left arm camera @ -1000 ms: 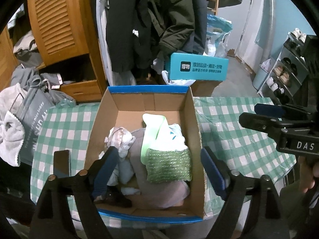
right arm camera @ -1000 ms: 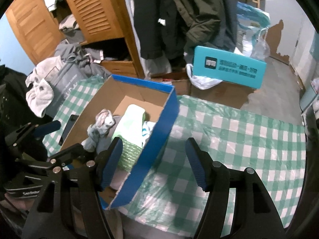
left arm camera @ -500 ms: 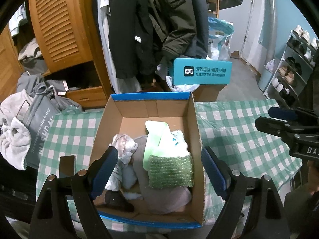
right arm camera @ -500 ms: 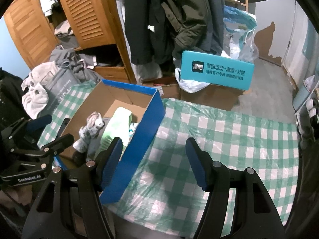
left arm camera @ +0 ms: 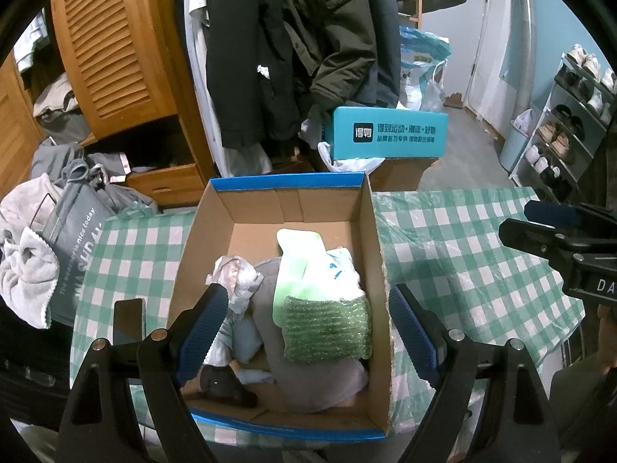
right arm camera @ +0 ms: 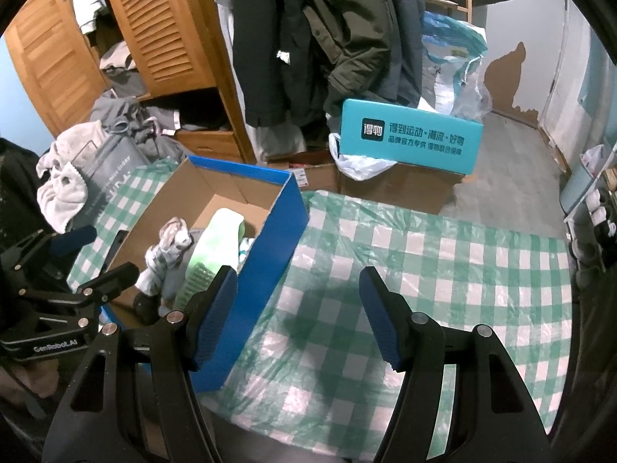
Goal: Organize soft objects
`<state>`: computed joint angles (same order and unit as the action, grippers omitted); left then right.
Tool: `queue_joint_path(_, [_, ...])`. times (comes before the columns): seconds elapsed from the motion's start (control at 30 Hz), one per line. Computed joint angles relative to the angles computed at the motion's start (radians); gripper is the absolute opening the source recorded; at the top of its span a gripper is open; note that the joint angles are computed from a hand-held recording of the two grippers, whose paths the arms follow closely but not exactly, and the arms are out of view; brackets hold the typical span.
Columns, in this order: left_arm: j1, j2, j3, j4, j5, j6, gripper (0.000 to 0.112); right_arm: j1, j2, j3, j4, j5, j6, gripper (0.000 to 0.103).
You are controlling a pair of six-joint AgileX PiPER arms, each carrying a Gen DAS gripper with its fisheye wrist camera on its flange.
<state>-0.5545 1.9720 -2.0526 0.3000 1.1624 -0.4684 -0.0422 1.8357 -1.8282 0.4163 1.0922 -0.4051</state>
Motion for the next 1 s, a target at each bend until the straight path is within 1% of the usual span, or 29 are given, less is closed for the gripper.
queue_joint_path(1.0, [-0.008, 0.002, 0.009, -0.005, -0.003, 0.001, 0.087, -0.002, -0.003, 0.002, 0.000, 0.002, -0.001, 0.065])
